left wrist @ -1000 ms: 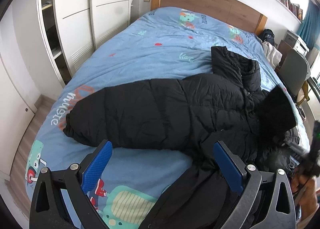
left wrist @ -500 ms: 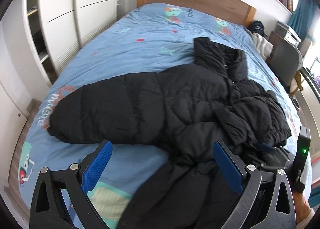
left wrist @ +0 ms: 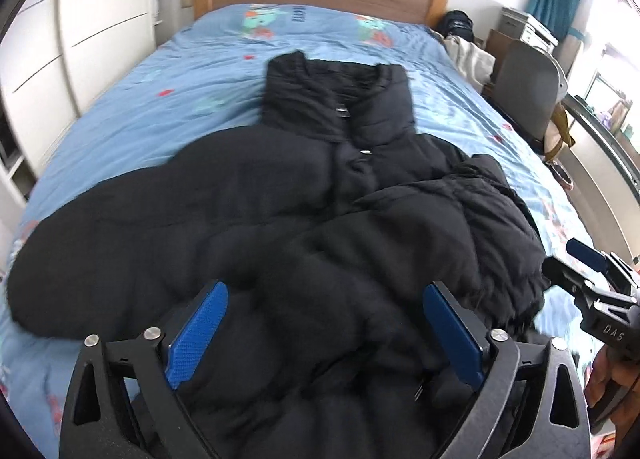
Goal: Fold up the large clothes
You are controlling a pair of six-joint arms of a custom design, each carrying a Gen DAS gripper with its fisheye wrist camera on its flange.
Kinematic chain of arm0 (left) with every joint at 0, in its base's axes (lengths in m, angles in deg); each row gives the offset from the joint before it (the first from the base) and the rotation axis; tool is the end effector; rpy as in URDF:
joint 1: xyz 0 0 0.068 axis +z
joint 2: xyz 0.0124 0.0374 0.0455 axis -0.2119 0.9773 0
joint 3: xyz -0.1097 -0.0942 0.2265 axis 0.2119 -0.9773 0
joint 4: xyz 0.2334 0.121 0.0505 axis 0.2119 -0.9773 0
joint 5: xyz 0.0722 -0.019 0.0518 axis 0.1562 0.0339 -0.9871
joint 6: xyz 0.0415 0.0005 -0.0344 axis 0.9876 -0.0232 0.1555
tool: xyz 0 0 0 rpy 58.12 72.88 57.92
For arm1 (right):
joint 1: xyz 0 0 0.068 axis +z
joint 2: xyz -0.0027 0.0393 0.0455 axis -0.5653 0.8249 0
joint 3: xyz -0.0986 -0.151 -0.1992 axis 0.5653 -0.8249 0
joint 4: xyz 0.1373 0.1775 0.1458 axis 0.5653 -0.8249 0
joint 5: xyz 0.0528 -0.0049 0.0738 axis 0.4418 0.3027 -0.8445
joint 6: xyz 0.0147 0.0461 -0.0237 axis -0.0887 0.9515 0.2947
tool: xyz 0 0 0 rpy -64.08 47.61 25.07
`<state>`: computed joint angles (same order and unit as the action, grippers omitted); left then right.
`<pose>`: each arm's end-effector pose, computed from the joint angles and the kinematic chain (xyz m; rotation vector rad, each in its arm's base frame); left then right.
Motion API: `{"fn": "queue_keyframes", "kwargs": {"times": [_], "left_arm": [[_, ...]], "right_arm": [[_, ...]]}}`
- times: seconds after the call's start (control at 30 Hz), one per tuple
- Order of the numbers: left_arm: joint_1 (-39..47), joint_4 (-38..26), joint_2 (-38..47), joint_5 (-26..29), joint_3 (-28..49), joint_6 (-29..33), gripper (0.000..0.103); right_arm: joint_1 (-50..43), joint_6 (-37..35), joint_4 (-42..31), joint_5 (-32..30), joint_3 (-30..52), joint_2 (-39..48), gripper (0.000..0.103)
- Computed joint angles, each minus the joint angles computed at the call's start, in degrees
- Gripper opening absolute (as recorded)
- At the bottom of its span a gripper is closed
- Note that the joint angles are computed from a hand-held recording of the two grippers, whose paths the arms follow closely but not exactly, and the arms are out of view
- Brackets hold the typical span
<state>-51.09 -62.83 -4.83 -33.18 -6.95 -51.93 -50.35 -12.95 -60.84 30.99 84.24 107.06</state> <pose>0.1557 -0.1100 0.2807 -0.1444 2.4635 -0.1464 0.1949 -0.0395 0.3001 -0.3622 2.3336 0.2171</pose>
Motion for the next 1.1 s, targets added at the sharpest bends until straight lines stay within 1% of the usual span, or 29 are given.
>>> {"fn": "queue_keyframes", "kwargs": {"times": [0.1, 0.17, 0.23, 0.3, 0.33, 0.4, 0.43, 0.5, 0.57, 0.6, 0.67, 0.73, 0.77, 0.87, 0.93, 0.97, 1.0, 1.03, 1.1], "left_arm": [[0.66, 7.19, 8.27, 0.97, -0.16, 0.98, 0.095], [1.16, 9.93, 12.24, 0.91, -0.78, 1.47, 0.095], [2.32, 12.27, 15.32, 1.98, -1.95, 1.68, 0.095], [3.64, 14.97, 16.71, 3.14, -4.71, 1.67, 0.096], [3.98, 15.88, 16.45, 3.38, -5.88, 2.03, 0.098], [4.03, 16.89, 16.01, 3.35, -7.35, 2.54, 0.098], [3.63, 16.19, 15.57, 2.79, -7.19, 2.30, 0.098], [0.74, 13.34, 12.79, -1.38, -7.07, 0.76, 0.098], [-0.96, 11.16, 10.64, -3.03, -7.82, -0.74, 0.098], [-0.82, 10.63, 10.52, -2.20, -8.41, -1.47, 0.098], [0.12, 11.33, 10.03, 0.68, -10.07, -1.72, 0.098], [-0.06, 10.78, 8.76, 0.76, -10.53, -2.52, 0.098], [-0.64, 9.36, 7.65, 0.22, -10.25, -3.39, 0.098], [-4.02, 3.54, 3.42, -3.12, -8.64, -6.04, 0.098], [-7.56, -2.00, -0.12, -6.99, -6.85, -8.75, 0.098], [-9.68, -5.96, -2.70, -9.28, -5.71, -11.04, 0.098], [-10.89, -8.94, -4.41, -10.69, -4.62, -12.81, 0.098], [-11.07, -10.55, -5.19, -11.33, -3.84, -13.54, 0.098], [-14.08, -18.26, -9.17, -13.83, -1.25, -18.29, 0.098]], "right_arm": [[-1.60, 0.26, 4.64, -0.58, 0.39, 5.97, 0.078], [-1.40, 1.05, 7.57, 0.21, -0.89, 8.94, 0.078], [-0.46, 1.43, 10.49, 2.07, -2.40, 12.71, 0.078], [-0.46, 1.20, 13.05, 3.51, -4.52, 14.56, 0.078], [-0.30, 1.69, 14.27, 3.46, -5.40, 15.53, 0.078], [-0.08, 2.36, 16.19, 3.44, -6.89, 16.30, 0.079], [-0.24, 2.52, 16.15, 3.54, -7.05, 16.26, 0.079], [-0.72, 2.98, 15.09, 3.33, -6.67, 15.11, 0.078], [-2.42, 3.16, 13.85, 1.56, -5.64, 14.26, 0.078], [-3.31, 3.04, 13.52, 0.87, -5.90, 13.60, 0.078], [-3.65, 2.28, 12.69, 1.71, -6.49, 13.27, 0.078], [-3.72, 1.92, 11.49, 3.26, -6.91, 13.07, 0.078], [-3.81, 2.18, 10.56, 3.67, -6.59, 12.64, 0.078], [-4.02, 2.16, 6.22, 3.91, -5.20, 9.35, 0.078], [-4.56, 1.22, 2.98, 3.30, -4.61, 6.16, 0.078], [-5.11, 0.40, 0.47, 2.53, -4.09, 3.75, 0.078], [-5.71, -0.41, -1.73, 1.71, -3.73, 1.44, 0.078], [-6.07, -0.89, -3.58, 1.11, -3.48, -0.45, 0.078], [-7.10, -2.29, -8.88, -0.72, -2.11, -4.76, 0.078]]}}
